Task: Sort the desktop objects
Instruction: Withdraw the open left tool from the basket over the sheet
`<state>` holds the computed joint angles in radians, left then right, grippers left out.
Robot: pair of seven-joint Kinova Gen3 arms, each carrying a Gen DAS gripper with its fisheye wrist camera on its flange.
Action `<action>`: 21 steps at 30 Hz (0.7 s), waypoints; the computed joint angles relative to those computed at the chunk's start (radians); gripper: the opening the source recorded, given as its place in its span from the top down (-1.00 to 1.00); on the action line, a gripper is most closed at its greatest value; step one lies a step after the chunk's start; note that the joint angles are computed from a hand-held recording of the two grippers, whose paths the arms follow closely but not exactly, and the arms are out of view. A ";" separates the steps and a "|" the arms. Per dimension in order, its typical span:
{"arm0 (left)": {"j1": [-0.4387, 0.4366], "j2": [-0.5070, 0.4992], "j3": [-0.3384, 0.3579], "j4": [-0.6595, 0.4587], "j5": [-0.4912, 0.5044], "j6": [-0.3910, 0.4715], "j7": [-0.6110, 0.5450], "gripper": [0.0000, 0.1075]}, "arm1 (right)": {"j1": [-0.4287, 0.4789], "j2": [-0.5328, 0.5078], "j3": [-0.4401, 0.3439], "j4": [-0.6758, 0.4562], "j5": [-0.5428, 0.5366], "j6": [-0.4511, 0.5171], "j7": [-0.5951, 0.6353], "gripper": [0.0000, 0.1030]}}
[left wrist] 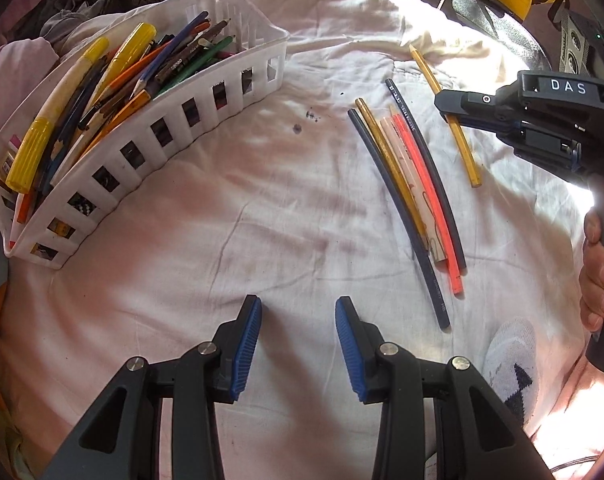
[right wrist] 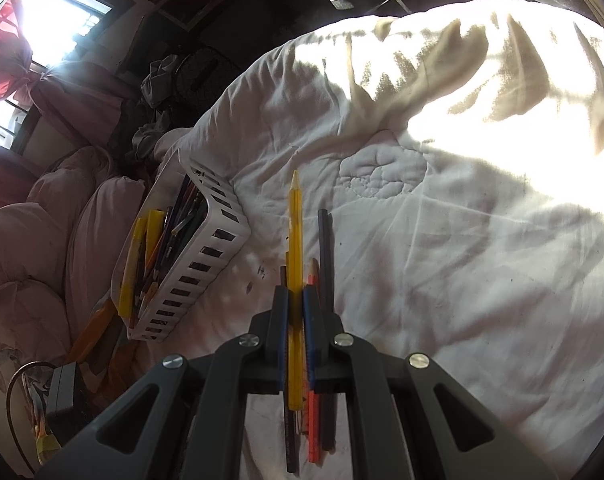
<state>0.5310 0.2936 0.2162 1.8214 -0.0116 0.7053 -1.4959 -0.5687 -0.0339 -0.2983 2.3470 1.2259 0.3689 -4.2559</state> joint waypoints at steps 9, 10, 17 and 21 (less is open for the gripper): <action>0.000 0.010 0.006 -0.007 0.018 0.012 -0.004 0.27 | -0.016 0.022 0.005 -0.026 -0.040 0.004 0.085 0.85; -0.002 0.012 0.006 -0.009 0.022 0.014 -0.006 0.27 | -0.018 0.023 0.006 -0.028 -0.039 0.003 0.089 0.85; -0.024 0.022 0.011 -0.019 0.067 0.027 -0.027 0.27 | -0.030 0.038 0.017 -0.040 -0.027 -0.012 0.100 0.85; -0.029 0.024 0.011 -0.022 0.082 0.030 -0.032 0.27 | -0.031 0.035 0.023 -0.045 -0.054 -0.013 0.135 0.85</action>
<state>0.5023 0.3178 0.2272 1.7994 0.0706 0.7355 -1.5279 -0.5995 0.0008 -0.2755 2.3018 1.1723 0.3564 -4.1209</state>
